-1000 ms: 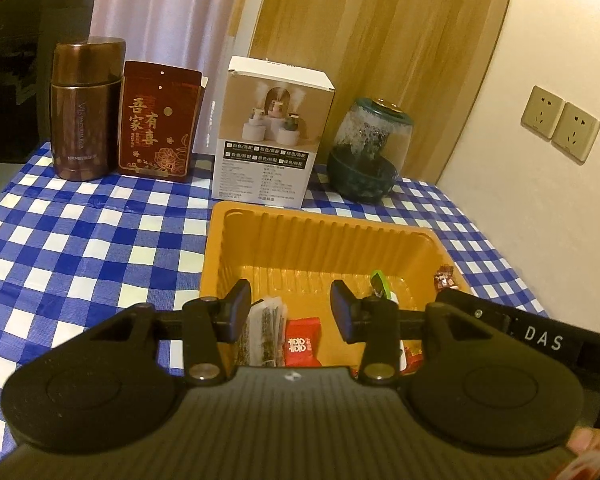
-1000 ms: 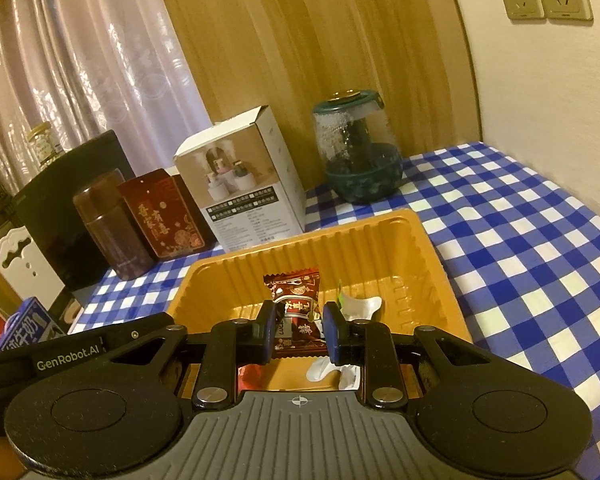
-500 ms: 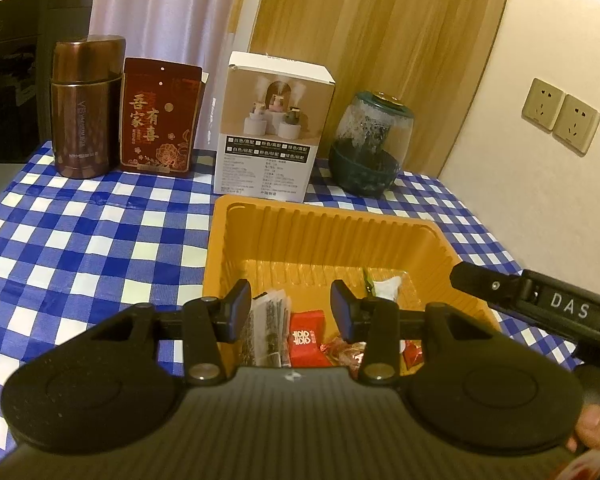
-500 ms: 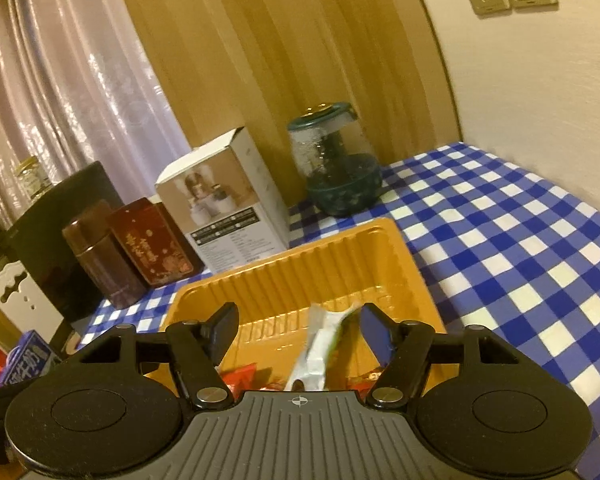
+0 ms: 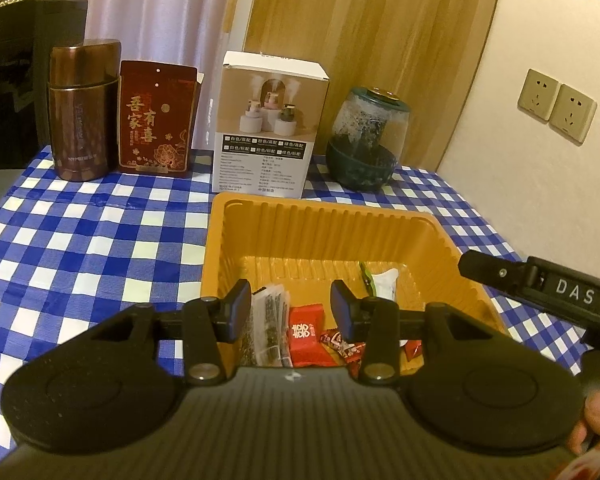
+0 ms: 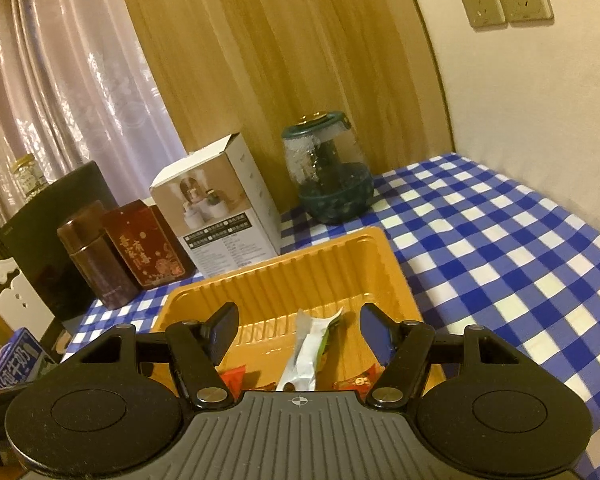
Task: Organize snacks
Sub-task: 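Move both open tools back toward the remaining snacks on the cloth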
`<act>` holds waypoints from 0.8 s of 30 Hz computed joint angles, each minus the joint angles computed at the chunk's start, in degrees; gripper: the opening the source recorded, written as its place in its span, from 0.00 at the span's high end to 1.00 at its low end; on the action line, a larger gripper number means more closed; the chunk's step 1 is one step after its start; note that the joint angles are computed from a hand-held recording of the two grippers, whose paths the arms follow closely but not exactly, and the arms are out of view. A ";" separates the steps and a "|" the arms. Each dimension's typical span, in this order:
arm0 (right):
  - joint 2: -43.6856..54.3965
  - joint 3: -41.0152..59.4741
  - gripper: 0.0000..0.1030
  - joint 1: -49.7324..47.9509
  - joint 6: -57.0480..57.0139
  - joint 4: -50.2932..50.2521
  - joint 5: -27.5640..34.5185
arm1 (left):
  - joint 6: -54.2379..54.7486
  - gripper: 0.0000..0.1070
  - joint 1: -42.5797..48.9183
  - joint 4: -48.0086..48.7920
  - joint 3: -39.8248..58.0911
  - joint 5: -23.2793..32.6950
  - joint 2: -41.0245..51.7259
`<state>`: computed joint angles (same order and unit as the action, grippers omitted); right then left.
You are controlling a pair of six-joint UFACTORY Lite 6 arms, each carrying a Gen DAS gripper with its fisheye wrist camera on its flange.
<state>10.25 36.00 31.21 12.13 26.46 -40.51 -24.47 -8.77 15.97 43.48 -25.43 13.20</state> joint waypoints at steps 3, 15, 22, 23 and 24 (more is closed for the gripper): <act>-1.45 -1.67 0.35 -0.21 0.10 0.36 -0.48 | 0.87 0.63 -0.22 -0.81 -1.87 -0.18 -1.82; -14.00 -13.30 0.35 1.86 -3.81 7.49 -1.46 | 6.39 0.63 -2.57 -6.80 -14.36 -0.42 -13.51; -25.92 -21.47 0.35 5.68 -10.80 17.53 1.52 | 8.72 0.63 -3.62 -8.28 -23.06 1.32 -22.13; -27.70 -22.61 0.35 6.61 -12.41 19.67 2.02 | 9.32 0.63 -3.89 -8.77 -24.20 1.67 -23.47; -29.34 -23.69 0.35 7.80 -14.06 22.16 2.30 | 9.67 0.62 -4.12 -8.98 -25.36 2.03 -24.91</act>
